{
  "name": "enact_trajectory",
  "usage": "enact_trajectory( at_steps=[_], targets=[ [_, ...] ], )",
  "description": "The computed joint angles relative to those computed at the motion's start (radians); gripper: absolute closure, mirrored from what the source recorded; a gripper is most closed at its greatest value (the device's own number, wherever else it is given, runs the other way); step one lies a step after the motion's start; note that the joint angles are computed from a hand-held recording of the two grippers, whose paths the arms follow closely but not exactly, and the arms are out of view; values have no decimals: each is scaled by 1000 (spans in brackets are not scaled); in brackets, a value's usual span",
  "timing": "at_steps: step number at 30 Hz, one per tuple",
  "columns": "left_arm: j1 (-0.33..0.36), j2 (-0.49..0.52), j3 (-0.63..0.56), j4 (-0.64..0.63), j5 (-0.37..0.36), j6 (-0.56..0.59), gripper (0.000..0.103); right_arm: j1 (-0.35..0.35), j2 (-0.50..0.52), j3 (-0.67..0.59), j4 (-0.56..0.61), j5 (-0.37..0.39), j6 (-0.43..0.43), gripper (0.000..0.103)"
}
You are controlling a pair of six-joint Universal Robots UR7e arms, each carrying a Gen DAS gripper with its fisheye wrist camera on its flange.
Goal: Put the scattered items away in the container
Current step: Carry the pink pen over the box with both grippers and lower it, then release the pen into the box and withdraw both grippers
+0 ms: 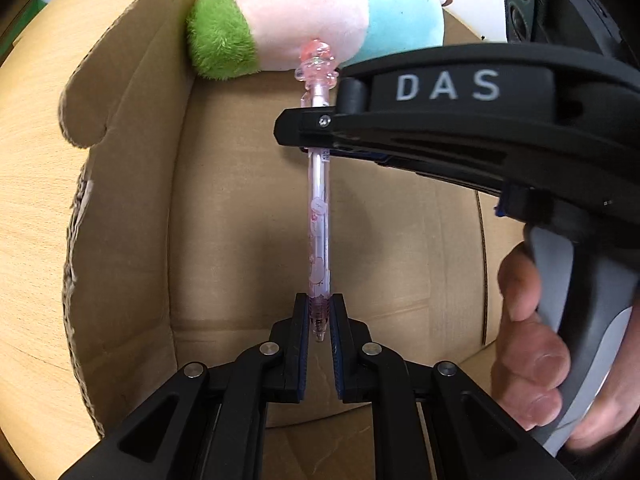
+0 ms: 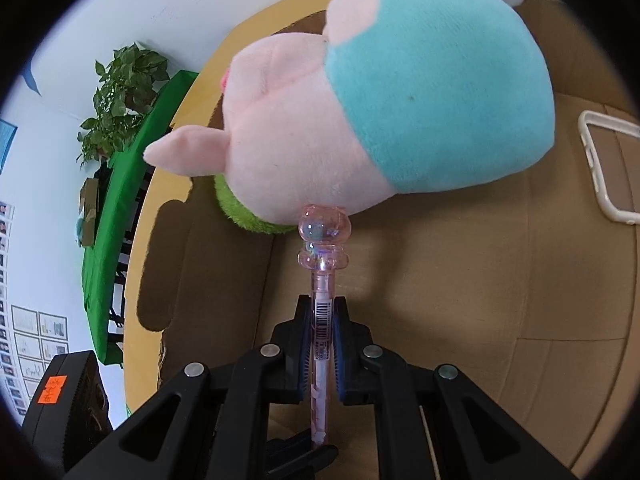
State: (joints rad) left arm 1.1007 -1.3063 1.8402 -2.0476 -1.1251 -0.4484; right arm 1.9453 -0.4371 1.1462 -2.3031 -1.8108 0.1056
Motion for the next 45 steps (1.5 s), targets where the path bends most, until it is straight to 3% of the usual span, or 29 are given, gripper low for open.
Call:
enact_trajectory(
  at_steps=[9,13,14,15,16,18,21,23,24,26,28,32,36,40,45],
  targets=[
    [15,-15,13,10,-11,-6,92,-9,4,5,-6,-10,9,93],
    [12,-33,33,9,16,-15,89,-13,-1,8,-1,4,16,91],
    [9,-38,39,9,24,-14,81,-11,-1,4,5,-1,11,87],
    [8,-47,48,-1,27,-10,68,-8,-1,1,10,-3,8,74],
    [8,-56,59,-19,20,-3,63,-5,-4,-1,13,-6,6,60],
    [6,-79,84,-53,8,5,55,4,-14,6,-2,-19,-2,49],
    [-26,-121,130,-80,48,13,45,24,-53,41,-33,-62,-36,35],
    [-71,-174,187,-123,105,25,39,43,-100,104,-100,-116,-93,33],
    [-93,-196,212,-143,136,27,27,55,-133,154,-152,-155,-126,32],
    [-183,-263,296,-186,287,17,18,74,-188,243,-251,-228,-181,29],
    [-255,-314,360,-226,382,22,18,97,-251,356,-389,-309,-258,27],
    [-316,-340,391,-391,490,131,13,126,-356,550,-628,-402,-322,26],
    [-409,-289,387,-455,553,80,11,152,-417,671,-792,-467,-389,26],
    [-466,-245,446,-569,609,100,11,170,-458,752,-889,-513,-432,26],
    [-562,-254,456,-467,639,0,11,185,-510,827,-925,-536,-454,26]
  ],
)
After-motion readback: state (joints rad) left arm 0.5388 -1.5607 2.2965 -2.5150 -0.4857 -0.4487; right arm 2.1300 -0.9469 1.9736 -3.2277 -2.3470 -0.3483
